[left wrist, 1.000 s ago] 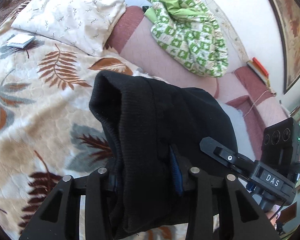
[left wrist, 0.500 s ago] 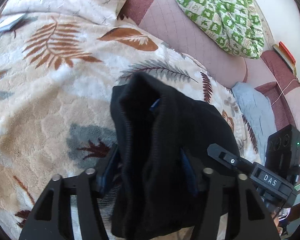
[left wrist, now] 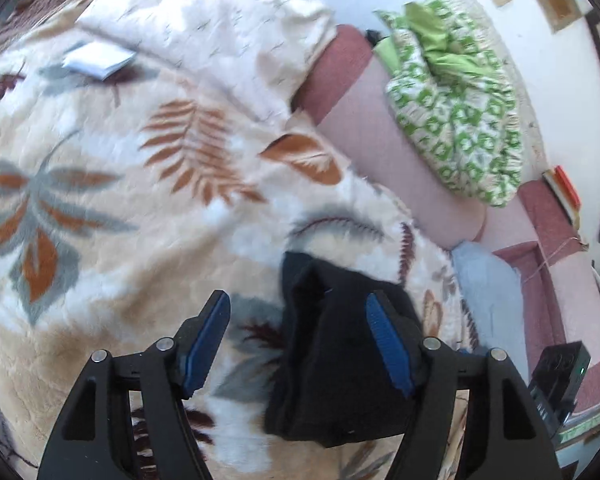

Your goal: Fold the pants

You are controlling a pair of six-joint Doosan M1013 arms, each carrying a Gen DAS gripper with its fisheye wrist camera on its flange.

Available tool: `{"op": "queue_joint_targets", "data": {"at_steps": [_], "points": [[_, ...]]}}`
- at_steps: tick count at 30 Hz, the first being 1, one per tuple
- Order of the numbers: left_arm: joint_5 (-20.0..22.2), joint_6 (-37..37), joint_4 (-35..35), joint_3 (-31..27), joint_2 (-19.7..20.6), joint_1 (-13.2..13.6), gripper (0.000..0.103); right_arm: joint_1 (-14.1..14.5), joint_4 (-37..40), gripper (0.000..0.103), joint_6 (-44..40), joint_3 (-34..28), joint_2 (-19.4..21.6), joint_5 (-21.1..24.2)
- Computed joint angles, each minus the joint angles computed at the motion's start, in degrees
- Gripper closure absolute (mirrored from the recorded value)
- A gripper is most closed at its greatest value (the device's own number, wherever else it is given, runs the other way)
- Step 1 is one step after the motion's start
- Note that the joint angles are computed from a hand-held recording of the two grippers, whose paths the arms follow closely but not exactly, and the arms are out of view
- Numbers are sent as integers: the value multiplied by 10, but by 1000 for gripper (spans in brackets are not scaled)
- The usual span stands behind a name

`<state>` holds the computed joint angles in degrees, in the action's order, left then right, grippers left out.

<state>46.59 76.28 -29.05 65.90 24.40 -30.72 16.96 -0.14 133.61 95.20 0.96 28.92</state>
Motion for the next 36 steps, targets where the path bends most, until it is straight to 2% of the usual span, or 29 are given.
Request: {"op": "queue_joint_targets", "data": {"at_steps": [3, 6, 11, 13, 16, 20, 22, 24, 26, 28, 29, 31, 32, 36], "points": [[22, 28, -13, -31, 17, -8, 33, 23, -6, 38, -31, -4, 2, 1], [48, 28, -15, -61, 42, -14, 33, 46, -41, 38, -29, -6, 12, 18], [110, -36, 35, -103, 85, -18, 33, 59, -81, 38, -3, 2, 27, 40], [116, -45, 33, -104, 92, -15, 29, 57, -82, 37, -4, 4, 31, 38], [107, -40, 13, -95, 88, -11, 28, 56, -78, 35, -19, 1, 35, 41], [86, -40, 52, -77, 60, -16, 28, 58, -74, 34, -22, -2, 28, 35], [68, -54, 95, -55, 35, -19, 28, 65, -96, 33, 3, 3, 16, 25], [49, -79, 143, -27, 4, -24, 28, 81, -156, 30, 49, 6, 4, 27], [37, -135, 239, 4, -29, -39, 28, 104, -238, 25, 116, 11, -9, 45], [34, -197, 356, 34, -60, -61, 26, 131, -317, 22, 186, 16, -19, 81], [41, -238, 424, 51, -75, -77, 22, 143, -347, 20, 215, 17, -21, 102], [55, -299, 514, 80, -98, -102, 13, 169, -391, 16, 260, 15, -21, 161], [58, -321, 543, 96, -111, -113, 11, 181, -403, 15, 275, 15, -19, 192], [75, -388, 624, 147, -144, -153, 11, 214, -439, 15, 330, 27, -21, 258]]}}
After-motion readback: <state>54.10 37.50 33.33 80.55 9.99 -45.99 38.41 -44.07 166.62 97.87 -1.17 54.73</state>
